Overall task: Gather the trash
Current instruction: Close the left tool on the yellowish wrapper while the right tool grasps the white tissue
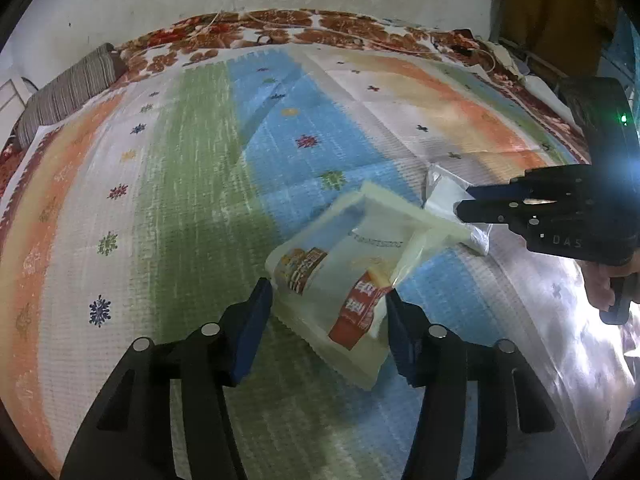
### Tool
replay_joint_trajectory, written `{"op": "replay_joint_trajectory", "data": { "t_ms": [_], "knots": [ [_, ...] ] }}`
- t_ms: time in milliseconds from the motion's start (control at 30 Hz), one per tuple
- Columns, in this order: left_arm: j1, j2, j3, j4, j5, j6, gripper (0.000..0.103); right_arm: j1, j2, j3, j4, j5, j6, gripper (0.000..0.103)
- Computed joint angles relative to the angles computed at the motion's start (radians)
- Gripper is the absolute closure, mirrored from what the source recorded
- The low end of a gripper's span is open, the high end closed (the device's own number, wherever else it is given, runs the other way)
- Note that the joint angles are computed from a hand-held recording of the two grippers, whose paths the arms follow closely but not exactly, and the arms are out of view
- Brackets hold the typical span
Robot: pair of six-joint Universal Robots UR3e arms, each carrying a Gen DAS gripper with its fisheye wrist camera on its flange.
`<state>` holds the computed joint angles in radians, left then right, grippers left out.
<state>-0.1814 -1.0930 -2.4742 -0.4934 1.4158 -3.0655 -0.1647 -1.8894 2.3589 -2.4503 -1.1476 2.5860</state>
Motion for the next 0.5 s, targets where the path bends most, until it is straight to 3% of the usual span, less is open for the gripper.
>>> {"op": "replay_joint_trajectory", "data": {
  "t_ms": [167,300,500],
  "knots": [
    [-0.026,0.014,0.005,0.031,0.017,-0.079,0.058,-0.057,-0.085,0.046,0.065,0.07,-0.008,0.099],
    [-0.063,0.023,0.024,0.024,0.049,-0.199,0.06,-0.082,-0.161,0.082,0.11,0.111,-0.016,0.1],
    [-0.22,0.0,0.095,-0.075,0.228,-0.386,0.063,-0.086,-0.354,0.116,0.239,0.086,-0.032,0.1]
  ]
}}
